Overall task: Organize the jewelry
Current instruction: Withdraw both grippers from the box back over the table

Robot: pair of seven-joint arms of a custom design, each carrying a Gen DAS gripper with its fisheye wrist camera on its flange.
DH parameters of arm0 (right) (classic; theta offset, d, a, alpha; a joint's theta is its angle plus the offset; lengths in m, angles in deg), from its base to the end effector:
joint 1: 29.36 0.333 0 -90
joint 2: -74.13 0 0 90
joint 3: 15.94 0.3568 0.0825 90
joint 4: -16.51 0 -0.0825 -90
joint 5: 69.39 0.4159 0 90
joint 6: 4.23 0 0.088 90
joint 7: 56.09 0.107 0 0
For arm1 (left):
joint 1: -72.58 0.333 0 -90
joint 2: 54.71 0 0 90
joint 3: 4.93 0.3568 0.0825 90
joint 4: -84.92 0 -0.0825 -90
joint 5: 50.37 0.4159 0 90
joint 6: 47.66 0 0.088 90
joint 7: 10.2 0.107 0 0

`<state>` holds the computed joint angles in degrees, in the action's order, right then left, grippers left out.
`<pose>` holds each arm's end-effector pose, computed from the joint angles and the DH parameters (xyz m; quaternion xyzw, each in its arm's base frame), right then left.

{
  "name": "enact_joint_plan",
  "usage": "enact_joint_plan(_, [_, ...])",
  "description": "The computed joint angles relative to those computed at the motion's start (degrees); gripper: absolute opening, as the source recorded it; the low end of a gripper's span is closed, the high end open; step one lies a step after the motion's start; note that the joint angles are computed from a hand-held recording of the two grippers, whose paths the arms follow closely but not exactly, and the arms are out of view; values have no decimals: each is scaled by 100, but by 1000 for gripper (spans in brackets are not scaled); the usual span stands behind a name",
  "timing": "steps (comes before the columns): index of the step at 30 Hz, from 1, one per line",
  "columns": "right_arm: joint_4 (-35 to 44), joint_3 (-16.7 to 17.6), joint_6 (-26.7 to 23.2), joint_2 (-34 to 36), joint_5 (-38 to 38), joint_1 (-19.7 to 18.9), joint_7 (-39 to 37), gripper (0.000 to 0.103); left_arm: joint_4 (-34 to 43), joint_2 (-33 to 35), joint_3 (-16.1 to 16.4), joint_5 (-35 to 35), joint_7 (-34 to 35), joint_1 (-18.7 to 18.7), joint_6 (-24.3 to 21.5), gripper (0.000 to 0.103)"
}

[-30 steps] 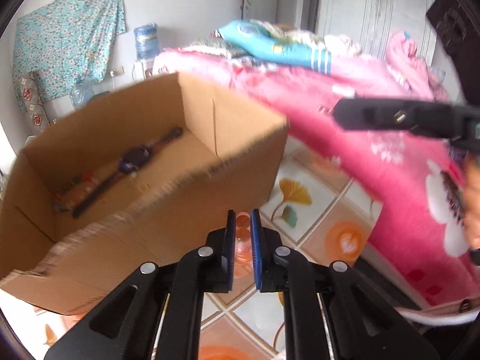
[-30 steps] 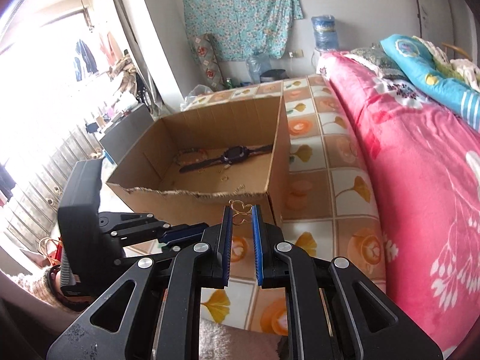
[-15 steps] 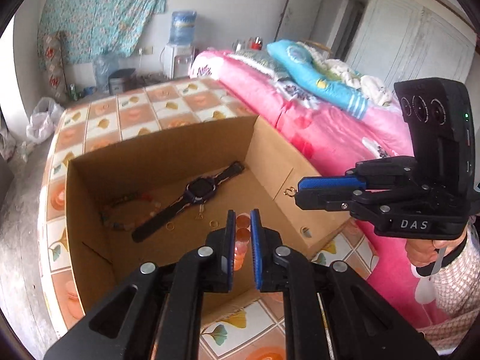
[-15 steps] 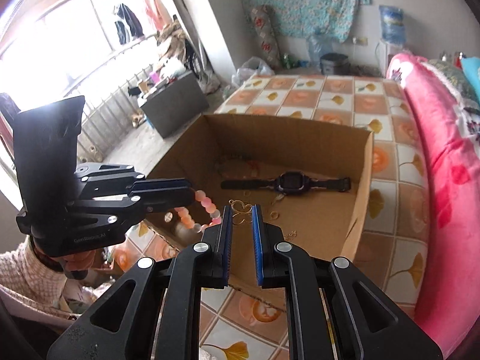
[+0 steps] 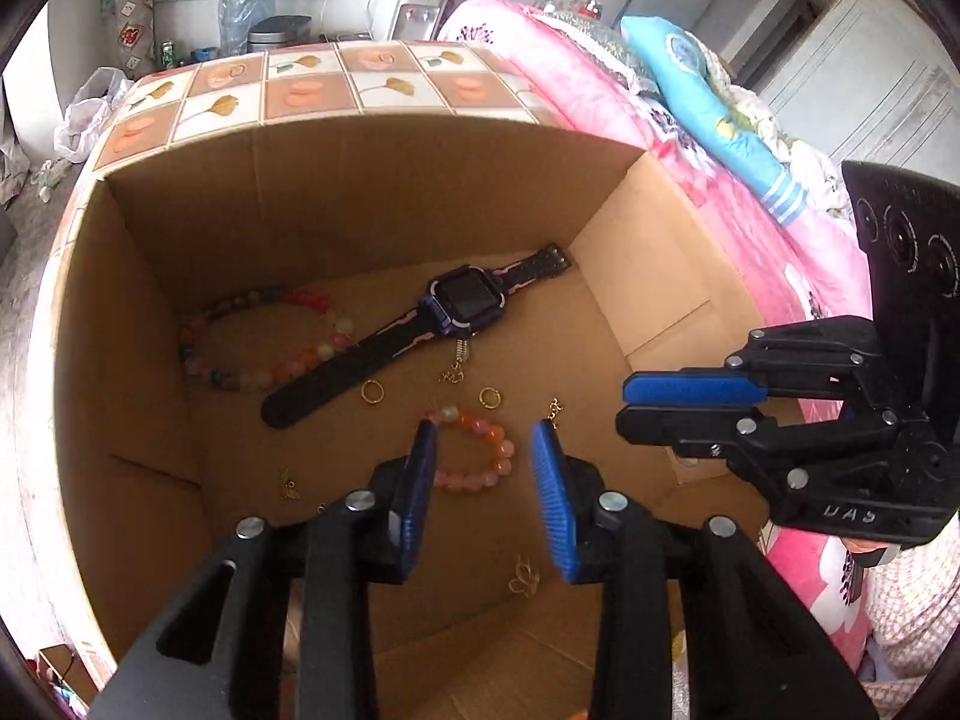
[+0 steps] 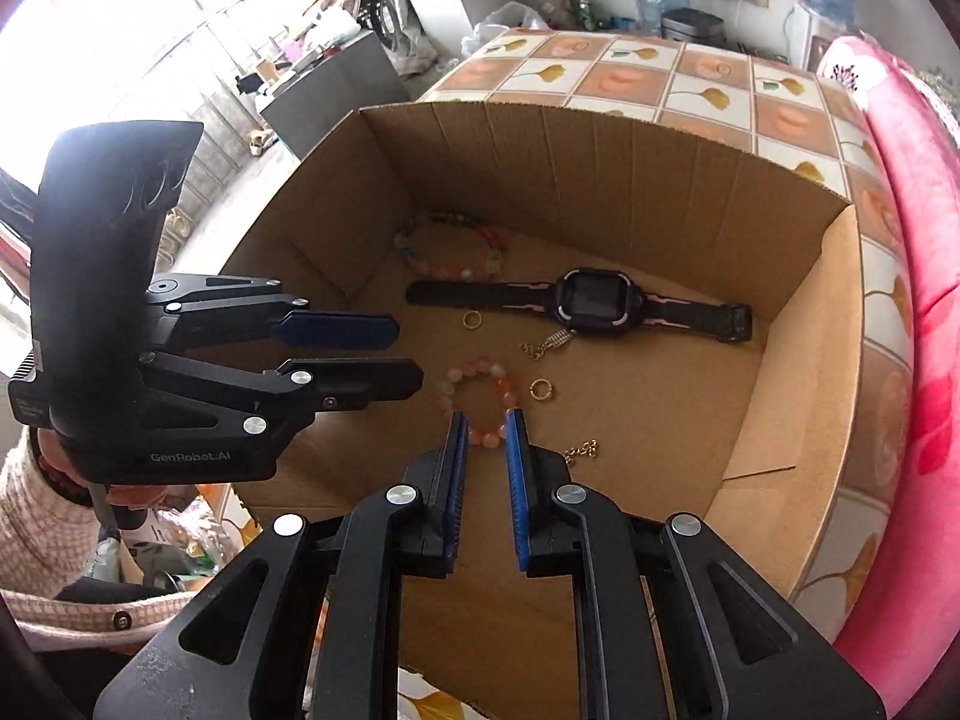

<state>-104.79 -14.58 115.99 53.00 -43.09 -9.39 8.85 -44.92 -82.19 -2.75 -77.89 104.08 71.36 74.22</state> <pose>0.4504 0.2007 0.6376 -0.8619 0.4295 0.0190 0.2689 0.4525 -0.0100 0.6128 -0.5995 0.7493 -0.2809 0.0152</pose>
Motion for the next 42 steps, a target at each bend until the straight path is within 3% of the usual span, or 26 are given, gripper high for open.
enact_joint_plan(3, [-155,-68,253,-259,125,-36,-9,13,-108,-250,48,-59,62,15,202,35])
enact_joint_plan(8, [-722,-100,1178,-1037,94,-247,312,29,-563,-1034,27,132,-72,185,1057,68])
enact_joint_plan(11, [-1101,-131,1673,-1403,-97,-415,771,41,-888,-1425,-72,571,-560,477,1641,83])
enact_joint_plan(14, [-1375,-329,1711,-1550,-91,-416,1152,44,-1062,-1511,21,865,-1162,668,1667,89])
enact_joint_plan(18, [-1539,-467,1333,-1460,-55,-375,1509,44,-982,-1168,319,892,-1671,643,892,89])
enact_joint_plan(22, [-1699,-610,1157,-1486,356,-151,1377,48,-1025,-1062,739,148,-1338,267,340,89])
enact_joint_plan(26, [-1701,-572,1048,-1563,384,-175,1444,48,-1213,-1296,301,359,-1615,490,505,90])
enact_joint_plan(38, [-2145,-512,787,-2336,156,-342,1635,50,-1614,-2148,284,627,-1855,380,73,91])
enact_joint_plan(42, [-2458,-456,1081,-2800,131,-351,1656,50,-1897,-2660,185,775,-1895,482,488,91])
